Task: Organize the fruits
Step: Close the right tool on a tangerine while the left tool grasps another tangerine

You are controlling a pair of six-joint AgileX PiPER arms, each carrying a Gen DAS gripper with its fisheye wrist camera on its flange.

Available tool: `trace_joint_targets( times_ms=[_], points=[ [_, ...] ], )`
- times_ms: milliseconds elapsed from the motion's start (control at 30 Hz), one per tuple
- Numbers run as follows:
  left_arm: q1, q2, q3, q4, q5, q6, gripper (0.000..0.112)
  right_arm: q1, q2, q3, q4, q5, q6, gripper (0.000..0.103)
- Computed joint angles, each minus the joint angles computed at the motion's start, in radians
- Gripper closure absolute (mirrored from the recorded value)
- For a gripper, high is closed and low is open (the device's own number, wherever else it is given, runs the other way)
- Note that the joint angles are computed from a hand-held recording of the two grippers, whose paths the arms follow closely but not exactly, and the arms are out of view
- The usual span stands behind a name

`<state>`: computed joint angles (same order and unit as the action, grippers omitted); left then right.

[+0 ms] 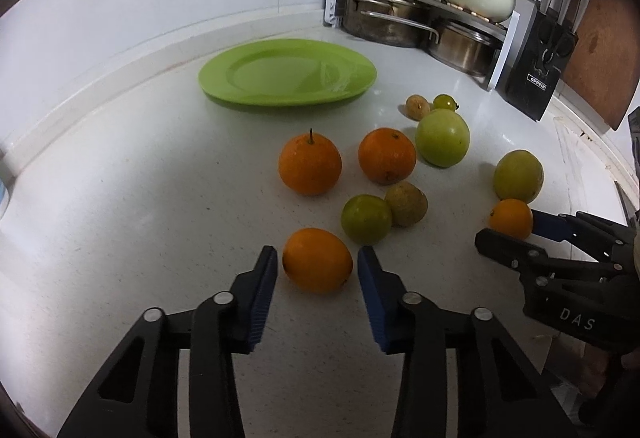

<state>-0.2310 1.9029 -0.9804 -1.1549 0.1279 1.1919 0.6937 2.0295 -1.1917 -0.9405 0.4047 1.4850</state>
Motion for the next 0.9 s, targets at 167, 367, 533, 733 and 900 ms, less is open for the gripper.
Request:
trace_joint_targets(
  times_ms=[167, 367, 533, 733, 900],
  points=[
    [-0.004, 0.000, 0.010, -0.121, -0.010, 0.118, 0.077, 0.006, -0.004, 0.002, -0.052, 0.022, 0.028, 0.063],
    [-0.006, -0.015, 0.025, -0.220, -0.017, 0.211, 0.077, 0.008, -0.016, 0.011, -0.059, -0.006, 0.015, 0.065],
    [-0.008, -0.053, 0.048, -0.266, -0.019, 0.248, 0.077, 0.018, -0.043, 0.026, -0.090, -0.021, 0.026, 0.065],
    [-0.012, -0.116, 0.082, -0.294, -0.034, 0.263, 0.077, 0.021, -0.076, 0.029, -0.088, -0.040, -0.009, 0.065],
    [-0.019, -0.161, 0.087, -0.314, -0.053, 0.274, 0.077, 0.013, -0.100, 0.016, -0.051, -0.062, -0.079, 0.065]
  ],
)
